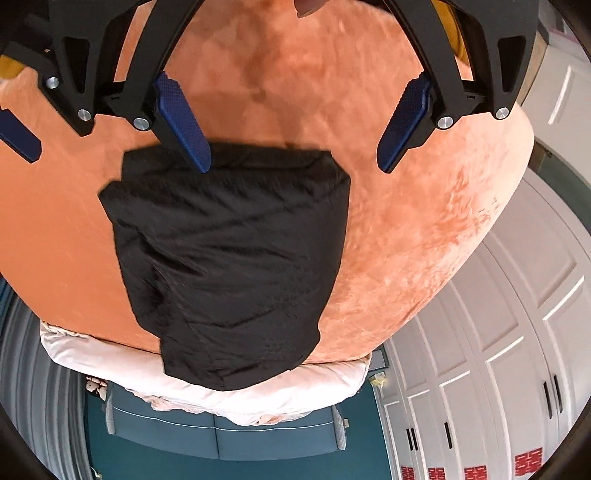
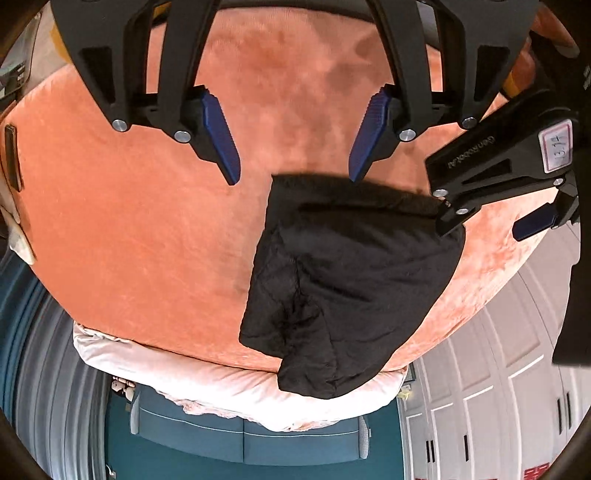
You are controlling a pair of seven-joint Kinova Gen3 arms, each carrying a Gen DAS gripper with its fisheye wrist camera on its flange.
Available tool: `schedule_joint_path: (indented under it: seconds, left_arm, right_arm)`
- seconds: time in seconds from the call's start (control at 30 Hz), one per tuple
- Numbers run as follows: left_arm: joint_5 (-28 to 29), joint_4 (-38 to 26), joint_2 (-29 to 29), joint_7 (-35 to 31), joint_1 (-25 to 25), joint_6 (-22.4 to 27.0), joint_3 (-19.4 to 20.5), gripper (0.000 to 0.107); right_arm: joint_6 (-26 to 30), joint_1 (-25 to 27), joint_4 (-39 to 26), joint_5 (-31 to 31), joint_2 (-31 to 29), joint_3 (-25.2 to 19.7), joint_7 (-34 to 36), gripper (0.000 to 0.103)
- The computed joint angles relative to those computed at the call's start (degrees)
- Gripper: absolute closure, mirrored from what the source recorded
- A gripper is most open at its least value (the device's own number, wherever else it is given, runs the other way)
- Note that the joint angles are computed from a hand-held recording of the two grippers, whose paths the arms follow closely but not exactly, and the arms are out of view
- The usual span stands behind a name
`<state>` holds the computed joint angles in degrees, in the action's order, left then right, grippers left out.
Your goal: Fold large clothes
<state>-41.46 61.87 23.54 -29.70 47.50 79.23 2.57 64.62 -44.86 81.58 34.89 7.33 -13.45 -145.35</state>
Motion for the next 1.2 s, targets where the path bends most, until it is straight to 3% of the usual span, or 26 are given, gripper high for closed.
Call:
schedule_joint_path:
  seconds: [0.6, 1.2]
  left_arm:
    - [-1.45, 1.49, -0.28, 3.32, 3.41, 3.6, 0.86, 0.018]
    - [-0.99, 0.72, -0.03, 3.74, 3.28, 5.03, 1.34, 0.017]
  right_arm:
    - [3.19, -0.62, 5.19, 2.22, -3.98, -2.95, -6.85, 0.043]
    - [2.64, 0.46, 4.76, 1.78, -4.01, -3.62, -5.87, 0.042]
